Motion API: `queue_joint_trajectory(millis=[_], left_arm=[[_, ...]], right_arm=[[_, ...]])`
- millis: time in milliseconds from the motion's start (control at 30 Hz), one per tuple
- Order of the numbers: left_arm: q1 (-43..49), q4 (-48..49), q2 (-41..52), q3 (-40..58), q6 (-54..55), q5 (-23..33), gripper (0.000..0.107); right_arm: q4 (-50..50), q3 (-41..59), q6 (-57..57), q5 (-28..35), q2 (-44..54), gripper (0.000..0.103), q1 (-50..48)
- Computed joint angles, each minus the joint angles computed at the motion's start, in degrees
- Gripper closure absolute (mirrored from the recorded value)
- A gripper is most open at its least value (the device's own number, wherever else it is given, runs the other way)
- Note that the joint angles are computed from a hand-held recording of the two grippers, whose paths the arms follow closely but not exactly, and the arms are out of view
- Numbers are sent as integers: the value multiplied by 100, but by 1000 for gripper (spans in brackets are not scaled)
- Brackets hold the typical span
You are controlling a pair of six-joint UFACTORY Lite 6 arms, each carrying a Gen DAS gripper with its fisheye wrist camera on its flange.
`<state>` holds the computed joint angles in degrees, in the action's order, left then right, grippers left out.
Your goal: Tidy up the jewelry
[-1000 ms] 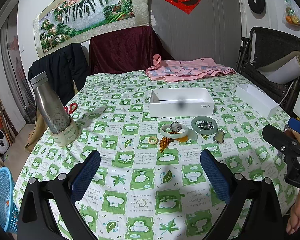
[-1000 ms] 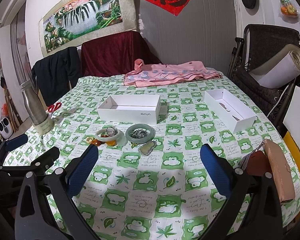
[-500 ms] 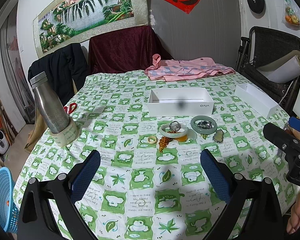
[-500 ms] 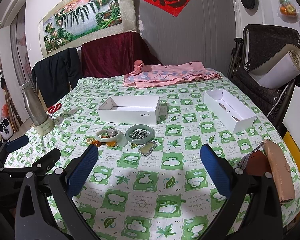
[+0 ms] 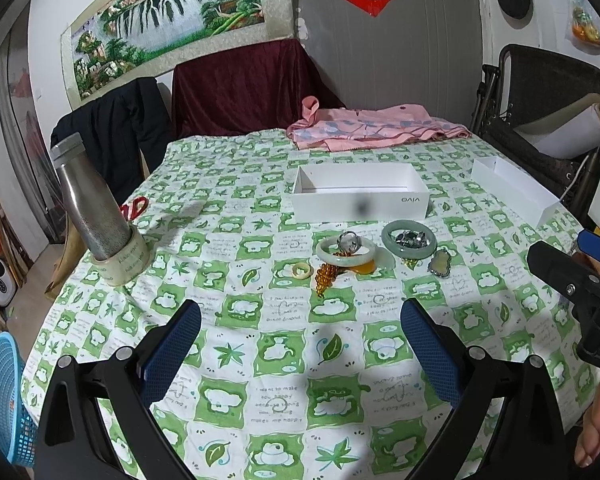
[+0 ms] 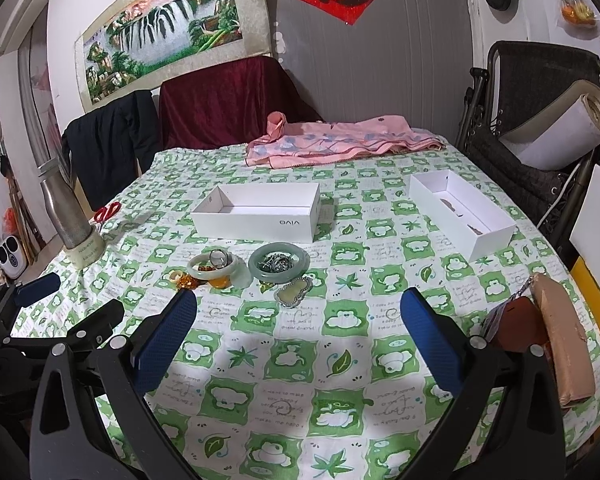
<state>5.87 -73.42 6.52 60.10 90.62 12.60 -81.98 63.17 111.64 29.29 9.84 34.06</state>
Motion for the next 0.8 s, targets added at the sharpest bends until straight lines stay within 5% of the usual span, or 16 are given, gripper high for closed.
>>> queue_joint_trajectory(millis=[300,533,800], left_arm=[[88,1266,1544,1194,-1268,322,8],[4,3267,3027,2708,-3260,788,8],[-268,4440,4836,5616,-4695,2274,9]], right_arm=[[150,462,-243,-691,904,6,-486],[1514,1372,-1850,-1381,1923,6,-1052],[2559,2159,-2930,-1590,2650,6,-1628]])
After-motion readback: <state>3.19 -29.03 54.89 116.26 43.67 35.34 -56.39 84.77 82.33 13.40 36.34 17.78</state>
